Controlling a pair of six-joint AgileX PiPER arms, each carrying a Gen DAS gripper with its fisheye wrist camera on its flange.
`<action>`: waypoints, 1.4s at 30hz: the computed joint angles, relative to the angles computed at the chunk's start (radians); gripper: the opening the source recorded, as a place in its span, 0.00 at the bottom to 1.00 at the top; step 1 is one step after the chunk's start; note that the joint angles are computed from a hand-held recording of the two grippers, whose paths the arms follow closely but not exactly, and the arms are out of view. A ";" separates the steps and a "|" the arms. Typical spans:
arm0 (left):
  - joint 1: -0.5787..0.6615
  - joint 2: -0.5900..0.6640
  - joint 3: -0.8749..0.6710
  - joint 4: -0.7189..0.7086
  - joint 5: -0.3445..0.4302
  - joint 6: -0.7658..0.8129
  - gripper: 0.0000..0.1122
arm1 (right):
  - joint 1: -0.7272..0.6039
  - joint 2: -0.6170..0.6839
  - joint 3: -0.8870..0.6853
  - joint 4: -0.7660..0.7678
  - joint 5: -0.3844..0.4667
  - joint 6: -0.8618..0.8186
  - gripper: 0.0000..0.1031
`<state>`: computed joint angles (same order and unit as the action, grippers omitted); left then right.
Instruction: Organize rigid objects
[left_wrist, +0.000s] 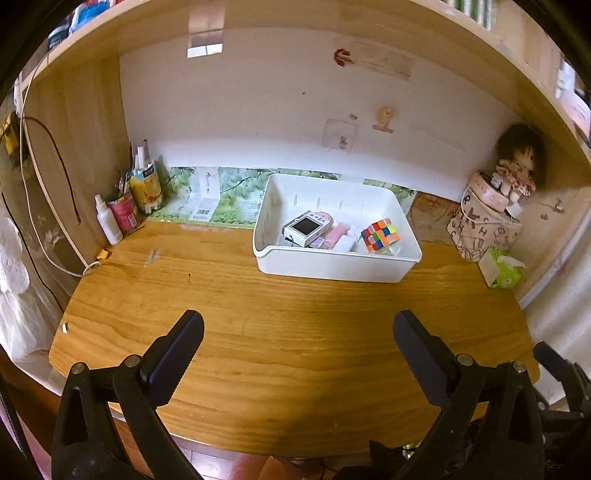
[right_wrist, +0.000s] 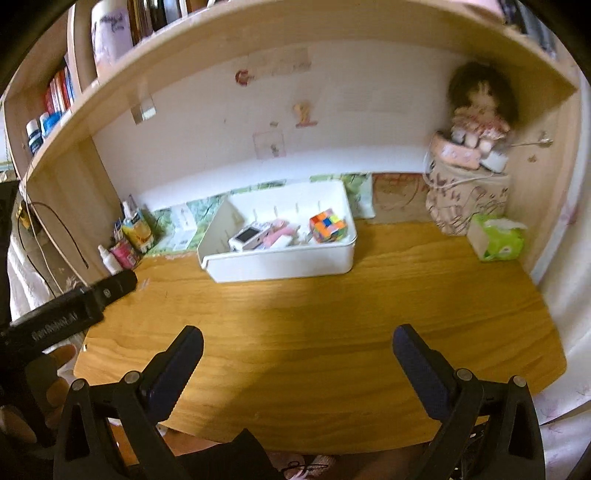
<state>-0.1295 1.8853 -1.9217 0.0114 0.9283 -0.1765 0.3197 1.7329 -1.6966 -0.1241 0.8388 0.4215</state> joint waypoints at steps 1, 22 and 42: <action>-0.006 -0.010 0.013 0.007 0.000 0.001 0.91 | 0.003 -0.005 0.005 -0.016 0.004 0.021 1.00; -0.121 -0.103 0.176 0.377 -0.099 -0.287 0.91 | 0.036 0.021 -0.038 -0.059 0.010 -0.075 1.00; -0.151 -0.087 0.155 0.408 -0.118 -0.290 0.91 | 0.011 0.010 -0.008 -0.063 -0.080 -0.089 1.00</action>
